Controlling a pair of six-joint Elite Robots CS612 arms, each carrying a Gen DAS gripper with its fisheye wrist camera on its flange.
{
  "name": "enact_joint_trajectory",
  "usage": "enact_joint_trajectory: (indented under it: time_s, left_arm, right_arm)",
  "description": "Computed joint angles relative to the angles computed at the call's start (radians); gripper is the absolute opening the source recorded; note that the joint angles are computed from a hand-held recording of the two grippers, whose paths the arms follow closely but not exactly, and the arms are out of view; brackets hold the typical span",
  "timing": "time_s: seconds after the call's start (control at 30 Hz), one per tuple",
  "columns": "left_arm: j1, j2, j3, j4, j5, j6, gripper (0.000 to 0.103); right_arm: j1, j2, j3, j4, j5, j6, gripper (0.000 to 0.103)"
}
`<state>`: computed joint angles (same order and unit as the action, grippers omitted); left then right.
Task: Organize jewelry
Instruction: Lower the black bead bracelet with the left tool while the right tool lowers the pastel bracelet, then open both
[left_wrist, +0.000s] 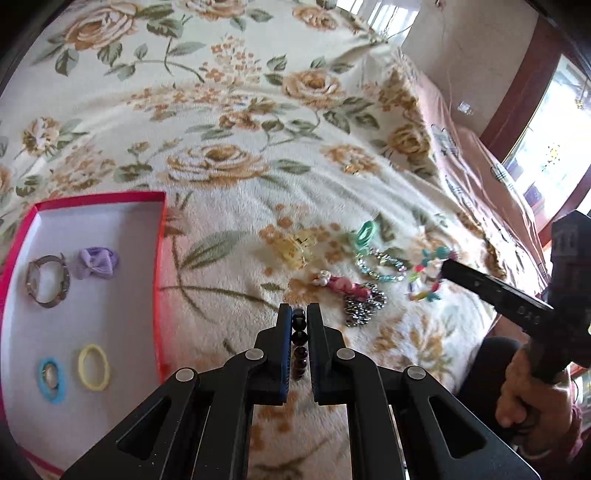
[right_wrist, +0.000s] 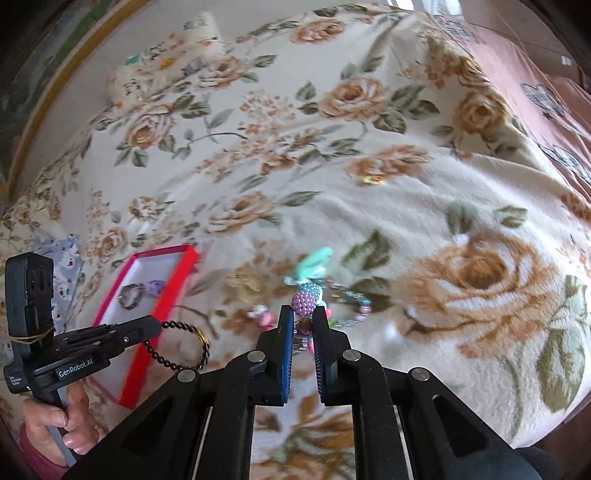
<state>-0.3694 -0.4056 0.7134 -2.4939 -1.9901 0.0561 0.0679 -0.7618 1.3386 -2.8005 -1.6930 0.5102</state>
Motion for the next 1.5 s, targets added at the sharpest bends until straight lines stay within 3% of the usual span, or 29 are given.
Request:
enact_joint_trajectory:
  time_s: [0.43, 0.9, 1.23, 1.5]
  left_arm:
    - [0.041, -0.100, 0.179, -0.154, -0.010, -0.079, 0.007]
    - [0.083, -0.151, 0.270, -0.250, 0.057, -0.162, 0.007]
    - [0.102, -0.140, 0.255, -0.241, 0.099, -0.199, 0.007]
    - [0.107, -0.088, 0.172, -0.155, 0.117, -0.214, 0.007]
  right_arm:
    - [0.034, 0.054, -0.103, 0.011, 0.120, -0.082, 0.010]
    - [0.069, 0.137, -0.252, 0.086, 0.232, -0.167, 0.010]
    - [0.094, 0.231, -0.417, 0.169, 0.309, -0.231, 0.010]
    - [0.109, 0.317, -0.561, 0.272, 0.372, -0.268, 0.010]
